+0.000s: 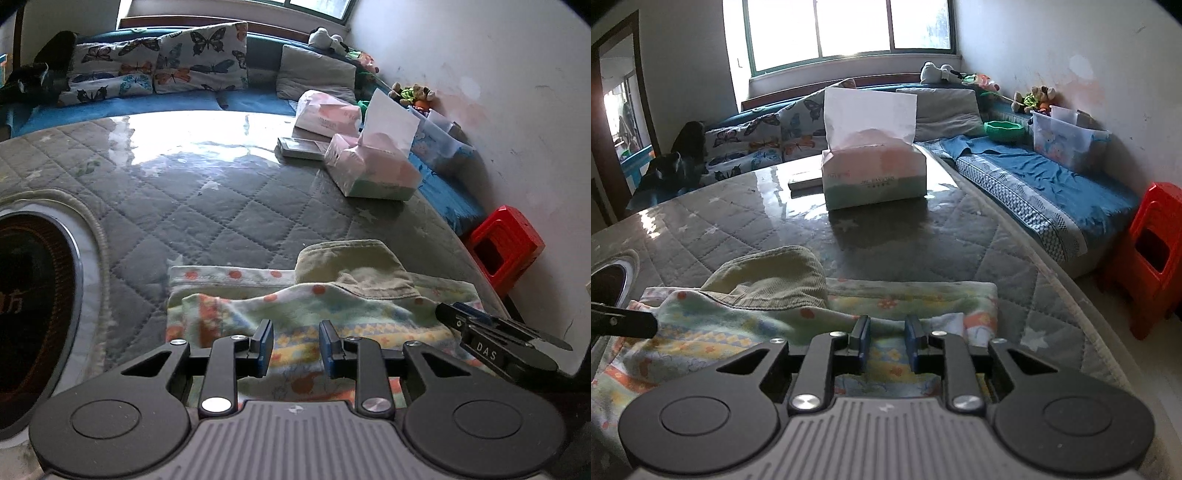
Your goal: Fold clothes
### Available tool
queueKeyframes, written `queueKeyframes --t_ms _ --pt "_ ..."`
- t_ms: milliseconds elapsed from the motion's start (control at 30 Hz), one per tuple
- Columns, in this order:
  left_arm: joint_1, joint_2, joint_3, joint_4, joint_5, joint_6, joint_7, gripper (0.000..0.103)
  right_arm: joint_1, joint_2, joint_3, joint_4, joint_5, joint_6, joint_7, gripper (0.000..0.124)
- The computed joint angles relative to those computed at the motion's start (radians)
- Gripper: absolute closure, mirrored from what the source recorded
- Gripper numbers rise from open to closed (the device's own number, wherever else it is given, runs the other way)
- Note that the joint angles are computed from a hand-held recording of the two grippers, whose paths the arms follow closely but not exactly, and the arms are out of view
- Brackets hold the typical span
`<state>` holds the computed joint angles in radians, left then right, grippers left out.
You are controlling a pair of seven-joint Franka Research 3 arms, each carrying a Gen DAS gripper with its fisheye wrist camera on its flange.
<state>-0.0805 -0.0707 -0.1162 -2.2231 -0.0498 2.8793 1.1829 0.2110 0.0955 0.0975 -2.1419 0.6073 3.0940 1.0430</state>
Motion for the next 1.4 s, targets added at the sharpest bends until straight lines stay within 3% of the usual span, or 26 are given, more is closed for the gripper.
queueKeyframes --t_ms 167,300,433,500,600,833,1000,1167,1400 --pt "0.010 0.040 -0.003 0.029 0.002 -0.018 -0.007 0.074 0.002 -0.001 0.000 0.004 -0.015 -0.001 0.004 0.100" --pt "0.015 0.043 -0.007 0.032 -0.012 -0.020 0.008 0.074 -0.020 -0.010 0.053 0.024 0.154 -0.005 -0.163 0.100" --pt "0.011 0.025 -0.007 0.024 -0.041 0.018 0.035 0.076 0.000 -0.013 0.066 0.052 0.282 -0.036 -0.305 0.100" --pt "0.006 0.028 -0.005 0.032 -0.058 0.030 0.058 0.076 0.024 -0.002 0.052 0.061 0.262 -0.045 -0.297 0.100" --pt "0.017 0.058 -0.009 0.066 0.021 0.007 0.006 0.076 0.057 0.025 0.029 0.070 0.162 -0.034 -0.220 0.099" --pt "0.036 0.098 -0.020 0.087 -0.045 -0.009 0.053 0.073 0.050 0.040 0.043 0.072 0.091 -0.032 -0.166 0.098" --pt "0.034 0.074 -0.022 0.070 -0.044 0.007 0.063 0.074 0.036 -0.014 0.071 0.036 0.207 -0.066 -0.304 0.099" --pt "0.026 0.051 -0.019 0.043 -0.009 0.014 0.057 0.074 0.078 -0.074 0.050 -0.024 0.292 -0.071 -0.397 0.099" --pt "-0.012 -0.057 0.006 -0.076 -0.091 0.053 0.132 0.074 0.146 -0.190 -0.001 -0.140 0.368 -0.099 -0.489 0.097"
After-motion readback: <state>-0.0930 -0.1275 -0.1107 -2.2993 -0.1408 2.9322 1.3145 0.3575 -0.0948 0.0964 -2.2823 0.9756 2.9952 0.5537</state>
